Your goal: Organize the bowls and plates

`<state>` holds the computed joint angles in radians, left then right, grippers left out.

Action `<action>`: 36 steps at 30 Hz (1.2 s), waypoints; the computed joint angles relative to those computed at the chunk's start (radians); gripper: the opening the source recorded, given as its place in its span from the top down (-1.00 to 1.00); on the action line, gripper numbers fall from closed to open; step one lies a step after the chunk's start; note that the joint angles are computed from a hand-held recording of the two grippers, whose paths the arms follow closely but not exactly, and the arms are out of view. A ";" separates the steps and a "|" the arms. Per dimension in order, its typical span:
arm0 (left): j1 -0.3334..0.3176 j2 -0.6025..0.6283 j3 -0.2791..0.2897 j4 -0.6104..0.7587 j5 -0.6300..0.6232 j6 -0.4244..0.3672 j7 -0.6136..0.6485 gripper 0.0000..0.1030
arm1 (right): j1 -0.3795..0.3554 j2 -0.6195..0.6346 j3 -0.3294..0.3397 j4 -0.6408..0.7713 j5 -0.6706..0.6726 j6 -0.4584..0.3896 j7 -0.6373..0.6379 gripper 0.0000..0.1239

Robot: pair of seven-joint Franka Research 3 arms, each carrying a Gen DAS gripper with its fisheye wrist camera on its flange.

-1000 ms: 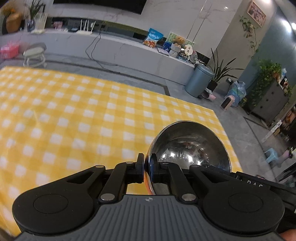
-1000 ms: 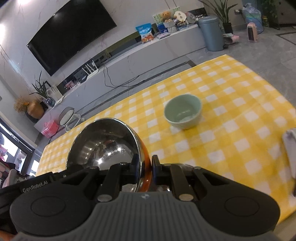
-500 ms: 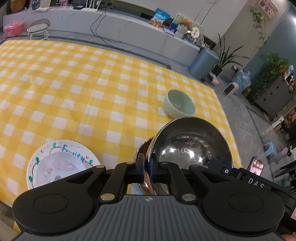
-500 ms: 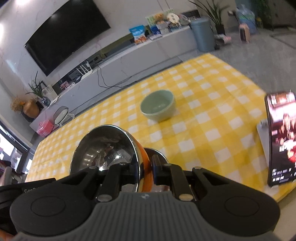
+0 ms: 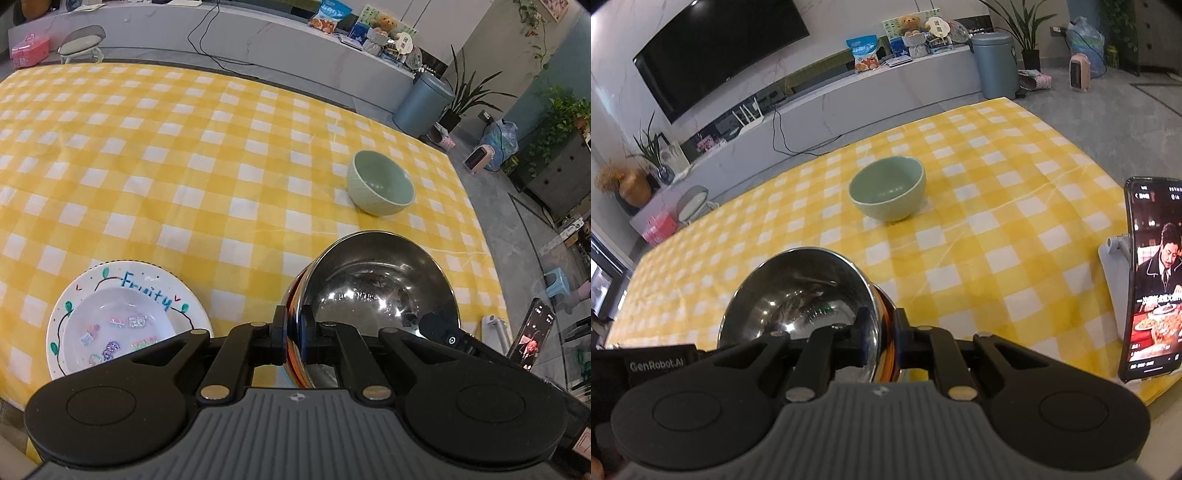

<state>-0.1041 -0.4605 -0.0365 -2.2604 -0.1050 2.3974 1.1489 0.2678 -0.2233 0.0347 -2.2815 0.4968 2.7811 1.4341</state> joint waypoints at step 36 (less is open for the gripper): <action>-0.019 -0.004 0.016 -0.020 0.015 0.110 0.066 0.91 | 0.057 -0.012 -0.054 -0.021 0.143 0.090 -0.115 1.00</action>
<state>-0.1226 -0.4649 -0.0202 -2.2802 -0.0896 2.5071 1.2153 0.3251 -0.2350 -0.0197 -2.3026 0.6396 2.8713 1.3189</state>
